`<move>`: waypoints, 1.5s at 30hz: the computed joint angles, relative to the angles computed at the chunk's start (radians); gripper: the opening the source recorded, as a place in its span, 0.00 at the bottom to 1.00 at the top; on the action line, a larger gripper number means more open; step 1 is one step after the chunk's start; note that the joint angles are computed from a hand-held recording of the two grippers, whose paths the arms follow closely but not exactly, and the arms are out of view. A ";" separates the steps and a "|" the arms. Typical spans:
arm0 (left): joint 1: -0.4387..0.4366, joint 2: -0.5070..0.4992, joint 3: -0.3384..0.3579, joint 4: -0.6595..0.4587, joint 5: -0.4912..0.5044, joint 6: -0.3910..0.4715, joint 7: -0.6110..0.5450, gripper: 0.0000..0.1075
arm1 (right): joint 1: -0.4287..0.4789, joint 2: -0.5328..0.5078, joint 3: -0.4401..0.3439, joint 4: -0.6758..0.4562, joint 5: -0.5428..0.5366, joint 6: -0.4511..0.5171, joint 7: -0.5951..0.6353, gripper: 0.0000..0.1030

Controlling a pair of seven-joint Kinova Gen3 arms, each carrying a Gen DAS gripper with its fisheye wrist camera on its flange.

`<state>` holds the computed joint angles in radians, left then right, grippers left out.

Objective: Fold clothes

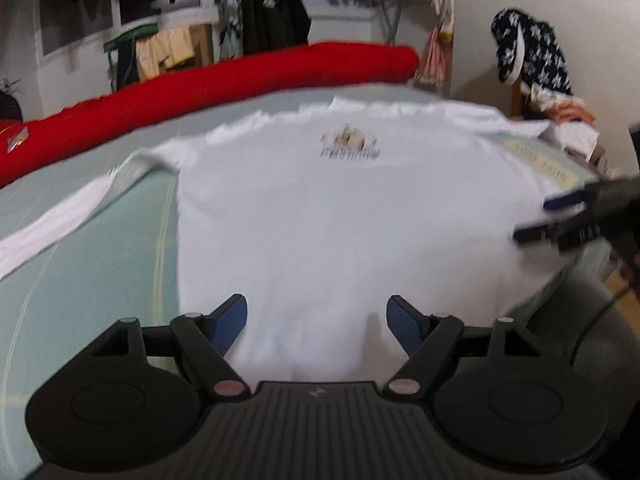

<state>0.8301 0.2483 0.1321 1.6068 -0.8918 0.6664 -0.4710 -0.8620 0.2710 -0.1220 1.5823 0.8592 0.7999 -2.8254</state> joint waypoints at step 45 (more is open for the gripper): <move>0.006 0.073 -0.034 -0.144 0.150 0.122 0.008 0.77 | 0.083 -0.063 -0.018 0.055 -0.015 -0.004 -0.019 1.00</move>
